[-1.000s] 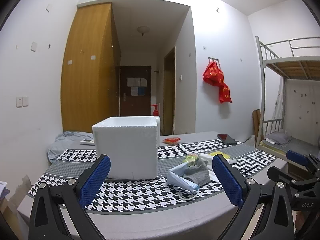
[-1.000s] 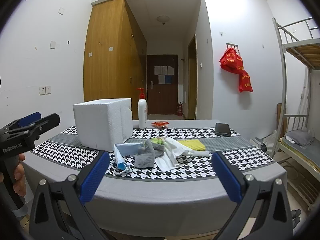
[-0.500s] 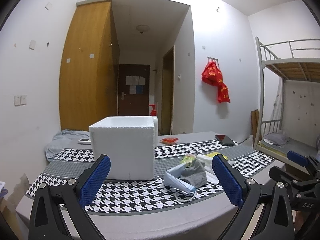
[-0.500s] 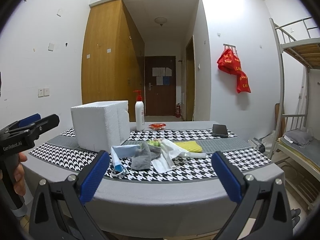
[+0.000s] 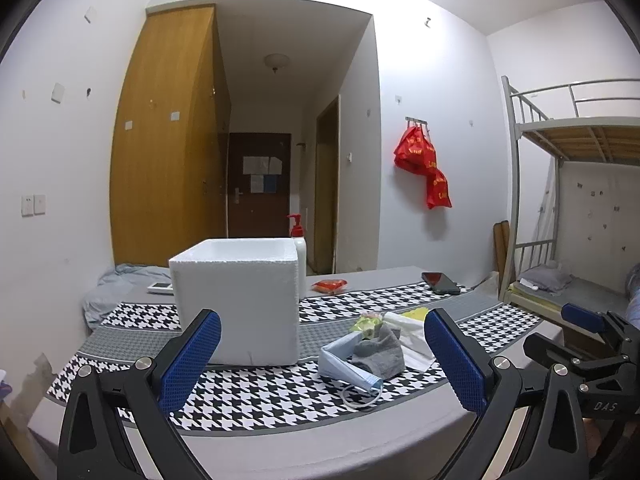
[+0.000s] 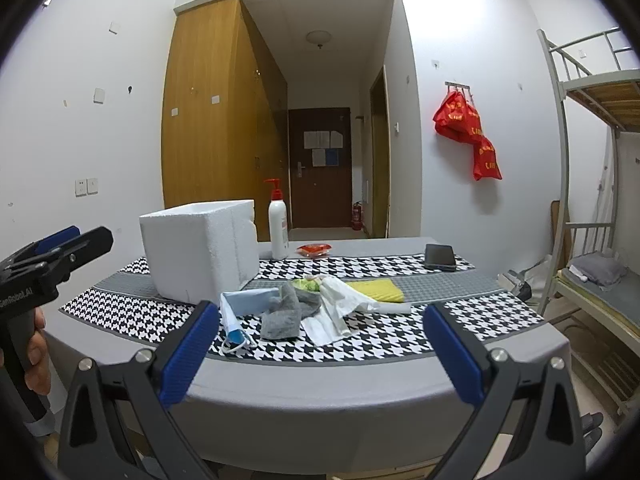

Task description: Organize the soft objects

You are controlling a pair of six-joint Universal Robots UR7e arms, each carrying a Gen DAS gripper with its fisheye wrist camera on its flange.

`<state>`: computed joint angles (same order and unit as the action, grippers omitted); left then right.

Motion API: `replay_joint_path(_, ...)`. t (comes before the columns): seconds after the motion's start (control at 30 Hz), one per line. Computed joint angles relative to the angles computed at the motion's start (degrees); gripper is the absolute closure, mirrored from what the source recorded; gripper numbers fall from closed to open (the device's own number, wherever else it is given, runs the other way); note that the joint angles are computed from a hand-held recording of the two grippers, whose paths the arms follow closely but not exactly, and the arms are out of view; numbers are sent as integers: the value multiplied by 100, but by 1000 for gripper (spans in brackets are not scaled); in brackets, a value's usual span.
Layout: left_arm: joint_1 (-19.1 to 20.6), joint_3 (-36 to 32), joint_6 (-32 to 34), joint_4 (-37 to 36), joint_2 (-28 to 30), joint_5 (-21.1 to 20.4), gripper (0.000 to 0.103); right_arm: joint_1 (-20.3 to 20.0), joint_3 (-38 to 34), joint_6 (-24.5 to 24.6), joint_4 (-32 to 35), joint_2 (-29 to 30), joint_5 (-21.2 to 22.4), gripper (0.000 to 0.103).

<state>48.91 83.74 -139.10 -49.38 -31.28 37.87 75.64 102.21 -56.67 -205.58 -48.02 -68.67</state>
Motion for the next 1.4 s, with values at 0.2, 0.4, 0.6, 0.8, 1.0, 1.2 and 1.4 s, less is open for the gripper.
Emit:
replay_joint_path(0.2,108,-322,-362,606,80,-32,1,82,-63,-69,-9,76,-94,0)
replay_joint_path(0.4,280,-864,-982,1619,253,63,1,174,-224,-116,68,191,-320,0)
replay_joint_path(0.6,410,-1402,-1211,2318,499,133,1,231,-434,-127,106,335,-525,0)
replay_joint_path(0.8,532,-2166,-1399,3147,854,31,1,278,-733,-156,280,512,-769,0)
replay_joint_path(1.0,653,-3079,-1731,4122,1279,-9,1,296,-1046,-82,550,647,-921,0)
replay_joint_path(1.2,771,-4309,-2055,5325,1872,-63,1,324,-1368,28,818,790,-1105,0)
replay_joint_path(1.4,929,-5810,-2542,6618,2583,-60,10,324,-1644,89,1071,923,-1247,0)
